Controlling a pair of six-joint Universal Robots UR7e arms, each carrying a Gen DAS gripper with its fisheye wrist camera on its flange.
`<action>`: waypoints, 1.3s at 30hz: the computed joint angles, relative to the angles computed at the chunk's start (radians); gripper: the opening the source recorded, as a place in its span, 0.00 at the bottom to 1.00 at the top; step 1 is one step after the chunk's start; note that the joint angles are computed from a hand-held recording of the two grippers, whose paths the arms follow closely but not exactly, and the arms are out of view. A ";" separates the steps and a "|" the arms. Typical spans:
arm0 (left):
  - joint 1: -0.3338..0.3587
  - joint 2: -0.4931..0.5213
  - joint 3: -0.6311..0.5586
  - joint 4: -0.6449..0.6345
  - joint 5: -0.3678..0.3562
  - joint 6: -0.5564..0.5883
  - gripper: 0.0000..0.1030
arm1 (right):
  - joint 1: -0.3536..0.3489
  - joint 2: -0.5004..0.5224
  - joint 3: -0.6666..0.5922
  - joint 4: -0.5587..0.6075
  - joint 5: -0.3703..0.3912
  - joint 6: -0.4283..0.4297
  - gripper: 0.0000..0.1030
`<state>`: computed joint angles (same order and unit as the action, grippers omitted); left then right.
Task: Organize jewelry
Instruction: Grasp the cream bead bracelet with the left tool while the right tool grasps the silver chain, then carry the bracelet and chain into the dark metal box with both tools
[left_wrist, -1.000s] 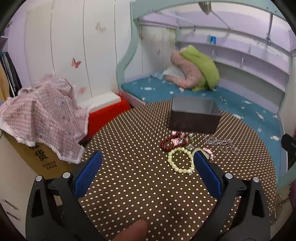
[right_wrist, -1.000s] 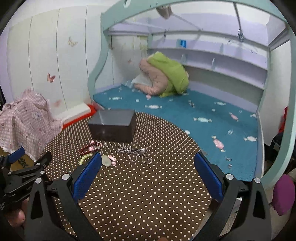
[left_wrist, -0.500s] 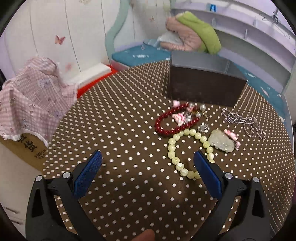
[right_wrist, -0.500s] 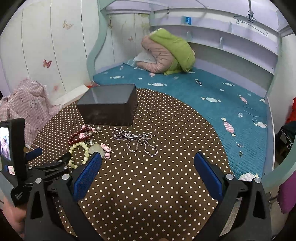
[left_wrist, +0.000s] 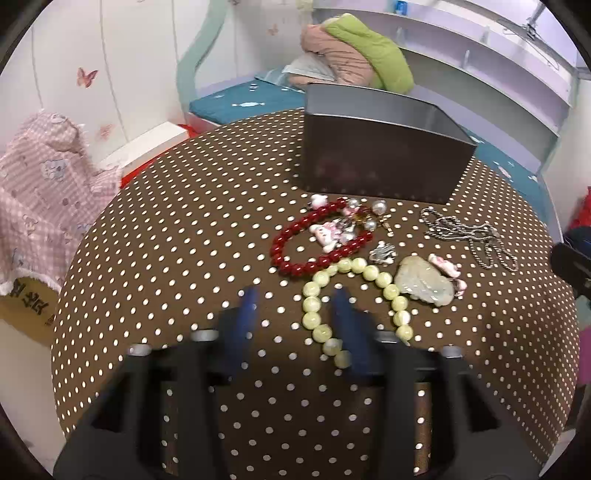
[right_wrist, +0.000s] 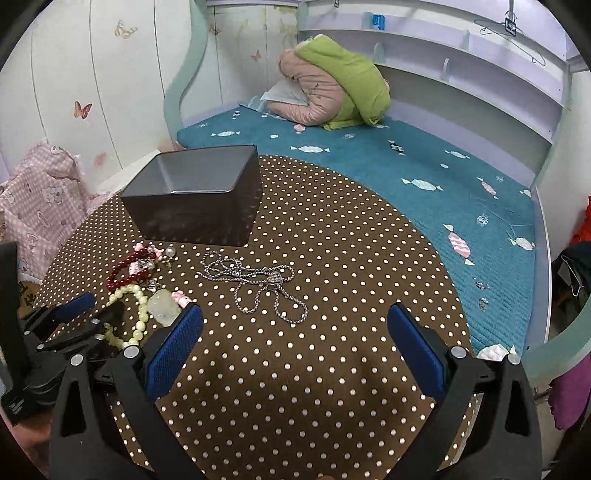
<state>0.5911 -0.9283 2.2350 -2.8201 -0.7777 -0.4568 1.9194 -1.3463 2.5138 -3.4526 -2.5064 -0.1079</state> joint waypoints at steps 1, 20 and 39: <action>0.006 -0.004 -0.005 0.001 -0.013 0.011 0.14 | -0.006 0.002 -0.004 0.004 0.004 -0.006 0.93; -0.047 -0.159 0.095 -0.066 -0.104 0.038 0.09 | -0.151 0.121 -0.113 0.034 0.152 -0.183 0.73; -0.054 -0.183 0.082 -0.082 -0.077 0.070 0.09 | -0.145 -0.012 -0.064 0.092 0.275 -0.193 0.02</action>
